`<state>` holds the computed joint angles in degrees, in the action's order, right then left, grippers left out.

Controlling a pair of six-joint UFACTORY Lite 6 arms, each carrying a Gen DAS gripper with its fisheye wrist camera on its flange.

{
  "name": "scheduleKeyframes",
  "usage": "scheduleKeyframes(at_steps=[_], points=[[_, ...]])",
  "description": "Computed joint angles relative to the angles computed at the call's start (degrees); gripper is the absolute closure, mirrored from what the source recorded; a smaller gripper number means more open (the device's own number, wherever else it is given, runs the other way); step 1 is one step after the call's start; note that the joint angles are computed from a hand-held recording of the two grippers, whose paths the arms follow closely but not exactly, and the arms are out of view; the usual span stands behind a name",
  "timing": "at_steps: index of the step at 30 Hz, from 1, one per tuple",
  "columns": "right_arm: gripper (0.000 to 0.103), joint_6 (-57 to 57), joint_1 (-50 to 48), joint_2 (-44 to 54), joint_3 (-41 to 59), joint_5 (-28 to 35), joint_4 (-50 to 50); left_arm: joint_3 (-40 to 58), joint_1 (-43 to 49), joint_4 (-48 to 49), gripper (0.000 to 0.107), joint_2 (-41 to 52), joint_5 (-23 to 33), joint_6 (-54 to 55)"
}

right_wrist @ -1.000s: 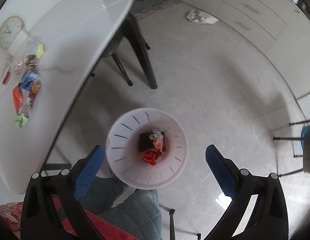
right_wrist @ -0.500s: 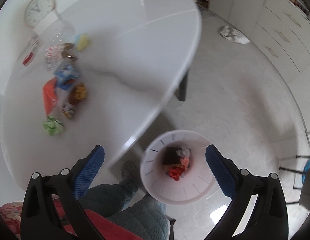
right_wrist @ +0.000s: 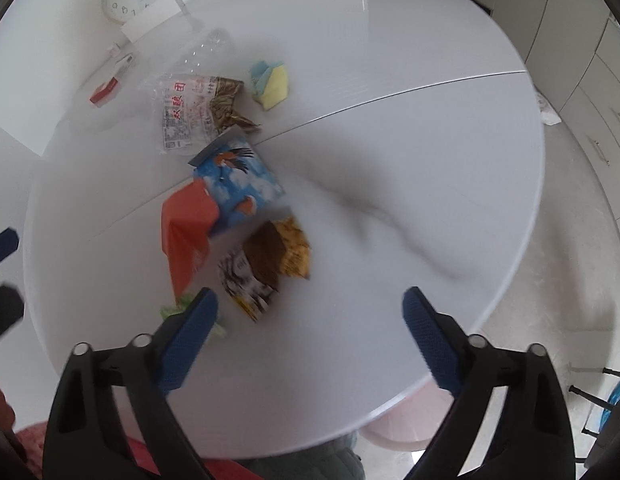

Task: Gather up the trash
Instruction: 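Grasp the orange-red bag with the left tool while the right tool closes on the chocolate wrapper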

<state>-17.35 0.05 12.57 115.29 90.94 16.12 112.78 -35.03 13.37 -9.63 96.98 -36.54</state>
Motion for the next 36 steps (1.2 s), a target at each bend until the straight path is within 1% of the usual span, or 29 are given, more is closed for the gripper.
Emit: scheduleKeyframes(at_steps=[2, 4, 5, 8, 9, 10, 18, 20, 23, 25, 26, 28, 32, 36], points=[[0.020, 2.79, 1.80, 1.26, -0.02, -0.22, -0.68, -1.24, 0.99, -0.70, 0.016, -0.74, -0.81, 0.68], [0.033, 4.33, 2.42, 1.77, -0.73, -0.38, -0.39, -2.69, 2.49, -2.01, 0.016, -1.46, -2.01, 1.90], [0.036, 4.90, 2.67, 1.94, -1.03, -0.47, -0.42, -2.95, 2.91, -2.44, 0.016, -1.47, -2.41, 2.31], [0.052, 5.42, 3.77, 1.59, -2.12, -1.28, -1.14, -6.52, 5.49, -5.17, 0.016, -2.56, -5.74, 5.19], [0.061, 5.09, 3.69, 1.37, -2.38, -1.31, -0.93, -8.20, 6.43, -6.26, 0.016, -2.74, -7.11, 6.53], [0.064, 4.92, 3.52, 1.28, -2.49, -1.19, -0.80, -9.60, 7.26, -7.23, 0.016, -2.80, -8.29, 7.75], [0.070, 3.97, 0.23, 0.11, -1.99, 0.35, 0.30, -19.73, 9.17, -11.17, 0.016, -0.66, -18.90, 16.11], [0.070, 3.41, -1.41, -0.38, -1.52, 1.27, 0.51, -21.00, 9.81, -12.12, 0.020, 0.41, -21.10, 17.87], [0.070, 2.51, -4.19, -1.17, -0.99, 2.70, 0.81, -22.21, 11.26, -14.40, 0.032, 2.54, -23.70, 20.53], [0.070, 2.20, -5.23, -1.91, -1.35, 3.00, 0.63, -22.86, 12.48, -16.36, 0.046, 3.68, -24.68, 22.23], [0.070, 1.89, -5.96, -2.22, -1.47, 3.27, 0.58, -23.15, 12.98, -17.19, 0.050, 3.91, -24.99, 22.82], [0.070, 1.54, -7.51, -2.80, -1.84, 3.73, 0.85, -23.76, 14.09, -18.78, 0.067, 3.95, -25.51, 23.96], [0.071, 1.56, -8.98, -2.94, -1.82, 4.02, 1.76, -24.10, 14.97, -19.36, 0.070, 2.15, -25.77, 25.04], [0.074, 2.42, -8.12, -2.72, -1.63, 3.40, 2.66, -21.70, 15.52, -18.59, 0.072, 0.35, -23.80, 24.31]])
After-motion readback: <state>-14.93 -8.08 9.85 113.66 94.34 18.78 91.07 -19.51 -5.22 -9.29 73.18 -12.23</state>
